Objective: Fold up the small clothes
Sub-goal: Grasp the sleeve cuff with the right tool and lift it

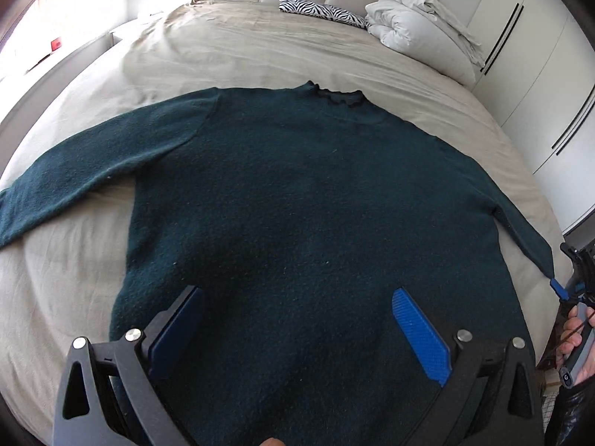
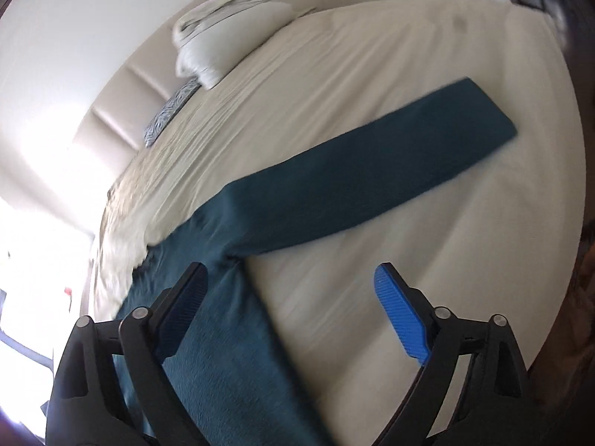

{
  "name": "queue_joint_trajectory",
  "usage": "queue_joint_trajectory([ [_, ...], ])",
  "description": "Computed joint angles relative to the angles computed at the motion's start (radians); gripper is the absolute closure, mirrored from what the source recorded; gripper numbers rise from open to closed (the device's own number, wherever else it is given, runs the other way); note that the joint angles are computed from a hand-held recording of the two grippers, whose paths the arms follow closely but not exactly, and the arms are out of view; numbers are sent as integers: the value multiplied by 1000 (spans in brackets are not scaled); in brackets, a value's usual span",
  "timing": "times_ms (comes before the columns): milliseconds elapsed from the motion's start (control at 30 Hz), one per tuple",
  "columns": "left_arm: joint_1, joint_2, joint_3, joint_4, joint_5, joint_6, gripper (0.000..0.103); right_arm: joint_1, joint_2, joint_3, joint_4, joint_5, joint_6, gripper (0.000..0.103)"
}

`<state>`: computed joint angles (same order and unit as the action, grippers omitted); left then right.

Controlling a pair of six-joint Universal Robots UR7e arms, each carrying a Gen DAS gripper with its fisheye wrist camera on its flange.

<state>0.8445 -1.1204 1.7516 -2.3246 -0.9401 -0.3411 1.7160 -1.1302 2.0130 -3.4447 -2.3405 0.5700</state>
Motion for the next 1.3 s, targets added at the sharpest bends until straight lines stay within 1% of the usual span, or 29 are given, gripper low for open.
queue_joint_trajectory([
  [67,9,16,-5,-42,-29,27,0,-80,-77,84,-51,62,57,25],
  [100,10,27,-17,-33,-28,33,0,-118,-108,114,-63,91,78,26],
  [133,9,39,-31,-15,-25,39,0,-160,-139,141,-74,132,88,28],
  [167,10,51,-50,13,-29,38,0,-199,-163,162,-87,175,92,33],
  [233,22,62,-81,47,-58,9,0,-272,-201,193,-112,262,101,39],
  [300,31,80,-108,60,-69,-15,0,-329,-216,208,-157,338,100,40],
  [400,42,96,-116,14,-93,25,0,-392,-221,197,-186,395,65,40],
  [433,47,104,-124,14,-105,35,0,-414,-226,185,-175,411,55,44],
  [500,58,119,-143,16,-126,39,5,-432,-227,156,-145,408,49,53],
  [567,71,129,-155,11,-156,40,9,-448,-228,127,-111,383,26,72],
  [600,78,134,-161,7,-171,36,10,-446,-226,102,-82,367,18,75],
  [633,82,138,-164,2,-185,35,12,-447,-224,87,-64,362,1,82],
  [667,88,142,-170,1,-199,37,13,-417,-205,45,-30,333,-9,90],
  [700,93,146,-176,0,-211,40,13,-389,-185,4,2,308,-36,92],
  [733,98,149,-179,-5,-225,41,16,-339,-153,-48,36,265,-61,93],
  [833,111,156,-192,-18,-267,43,18,-238,-66,-176,96,206,-188,93],
  [900,121,157,-195,-35,-301,43,18,-186,-3,-255,131,229,-247,93],
  [967,133,158,-199,-48,-338,35,18,-132,78,-355,193,247,-289,93],
  [1033,142,158,-200,-62,-370,31,20,-87,166,-451,263,282,-317,93],
  [1100,151,158,-200,-69,-397,27,21,-54,257,-543,342,328,-329,93],
  [1167,165,158,-199,-79,-435,20,21,-34,342,-631,429,358,-327,93],
  [1233,174,162,-203,-76,-460,6,21,-17,422,-712,533,364,-311,92],
  [1300,184,166,-207,-82,-493,-4,21,-15,470,-758,595,360,-299,88],
])
